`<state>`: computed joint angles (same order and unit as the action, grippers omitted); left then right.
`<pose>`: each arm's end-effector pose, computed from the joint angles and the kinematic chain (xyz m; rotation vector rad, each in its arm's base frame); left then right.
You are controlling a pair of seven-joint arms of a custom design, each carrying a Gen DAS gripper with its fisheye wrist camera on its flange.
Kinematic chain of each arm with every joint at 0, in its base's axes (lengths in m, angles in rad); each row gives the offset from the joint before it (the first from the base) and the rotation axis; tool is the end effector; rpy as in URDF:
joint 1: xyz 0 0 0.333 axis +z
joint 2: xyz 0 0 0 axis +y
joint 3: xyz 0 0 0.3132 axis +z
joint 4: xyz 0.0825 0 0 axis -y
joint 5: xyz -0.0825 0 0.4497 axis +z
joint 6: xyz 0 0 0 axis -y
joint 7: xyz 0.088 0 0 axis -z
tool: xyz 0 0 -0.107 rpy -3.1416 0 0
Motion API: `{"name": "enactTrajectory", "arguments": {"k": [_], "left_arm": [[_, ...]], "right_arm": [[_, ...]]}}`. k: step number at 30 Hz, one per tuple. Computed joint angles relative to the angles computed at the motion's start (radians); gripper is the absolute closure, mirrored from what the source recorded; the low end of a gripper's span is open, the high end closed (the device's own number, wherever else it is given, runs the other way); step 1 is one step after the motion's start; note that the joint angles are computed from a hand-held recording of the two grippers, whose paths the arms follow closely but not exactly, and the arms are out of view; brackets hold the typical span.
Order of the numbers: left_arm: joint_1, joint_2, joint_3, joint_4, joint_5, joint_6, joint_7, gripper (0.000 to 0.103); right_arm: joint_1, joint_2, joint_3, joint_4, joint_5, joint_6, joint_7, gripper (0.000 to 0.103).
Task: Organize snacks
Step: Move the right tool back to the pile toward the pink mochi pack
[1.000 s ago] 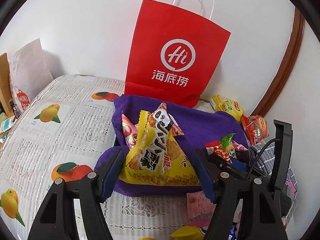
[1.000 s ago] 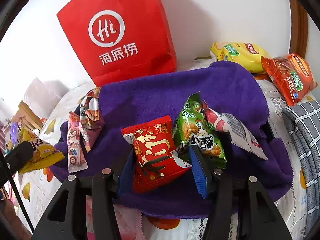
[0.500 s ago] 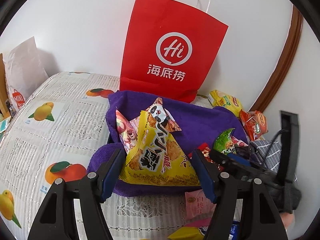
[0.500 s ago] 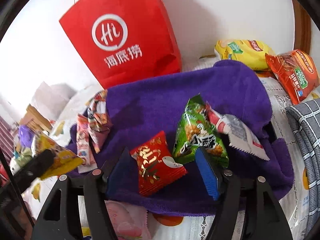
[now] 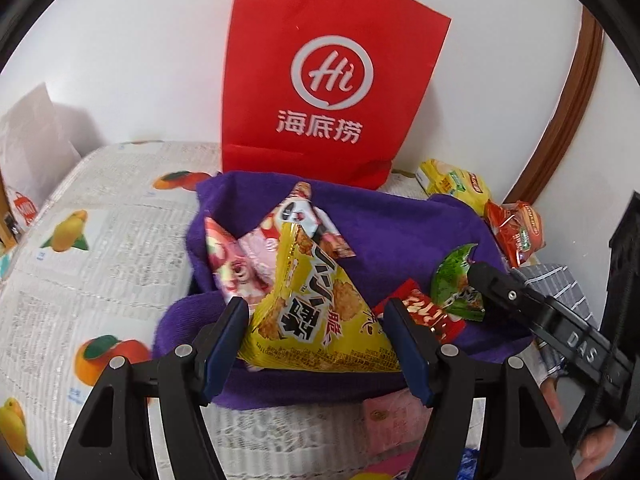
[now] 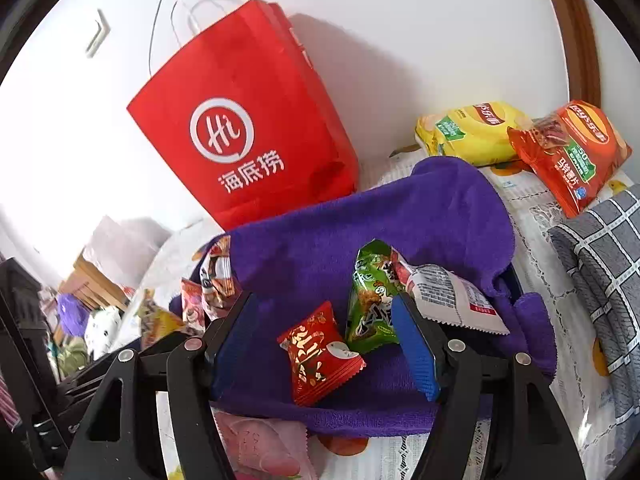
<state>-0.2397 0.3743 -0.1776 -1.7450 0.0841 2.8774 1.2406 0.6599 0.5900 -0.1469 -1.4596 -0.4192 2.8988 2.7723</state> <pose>0.6941 -0.2970 0.4171 -1.7698 1.9990 -0.9868 0.6851 0.4437 0.4060 -1.3812 1.8031 -0.3306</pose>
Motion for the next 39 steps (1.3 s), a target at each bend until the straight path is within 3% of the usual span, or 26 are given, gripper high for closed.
{"name": "enactTrajectory", "arguments": {"k": [7, 13, 18, 20, 26, 31, 33, 35, 36, 39], "left_arm": [[-0.029, 0.083, 0.020, 0.119, 0.017, -0.082, -0.021, 0.035], [0.024, 0.145, -0.043, 0.177, -0.075, -0.136, 0.052, 0.034], [0.093, 0.173, -0.122, 0.206, -0.212, -0.190, 0.180, 0.034], [0.101, 0.179, -0.132, 0.219, -0.255, -0.225, 0.216, 0.033], [0.081, 0.123, -0.102, 0.160, -0.285, -0.176, 0.224, 0.022], [0.102, 0.087, -0.113, 0.118, -0.327, -0.152, 0.254, 0.020], [0.126, 0.079, -0.131, 0.108, -0.371, -0.160, 0.280, 0.020], [0.167, 0.071, -0.168, 0.092, -0.448, -0.155, 0.343, 0.020], [0.173, 0.070, -0.173, 0.090, -0.471, -0.154, 0.362, 0.020], [0.172, 0.043, -0.164, 0.061, -0.504, -0.137, 0.386, 0.020]], "right_arm": [[-0.001, -0.017, -0.005, -0.038, 0.018, 0.053, 0.015, 0.034], [0.024, -0.033, -0.042, -0.071, 0.025, 0.102, 0.048, 0.034], [-0.020, -0.026, 0.015, -0.069, 0.086, 0.118, -0.010, 0.034], [-0.010, -0.022, 0.006, -0.063, 0.098, 0.109, -0.022, 0.034], [0.010, -0.013, -0.015, -0.046, 0.092, 0.084, -0.028, 0.034], [0.027, -0.013, -0.031, -0.036, 0.065, 0.054, -0.025, 0.034], [-0.003, -0.009, 0.011, -0.024, 0.064, 0.037, -0.050, 0.034], [-0.095, 0.005, 0.137, -0.006, 0.150, 0.039, -0.196, 0.034], [-0.108, 0.012, 0.161, 0.006, 0.177, 0.027, -0.235, 0.034], [-0.060, 0.019, 0.124, 0.036, 0.170, -0.040, -0.254, 0.034]]}}
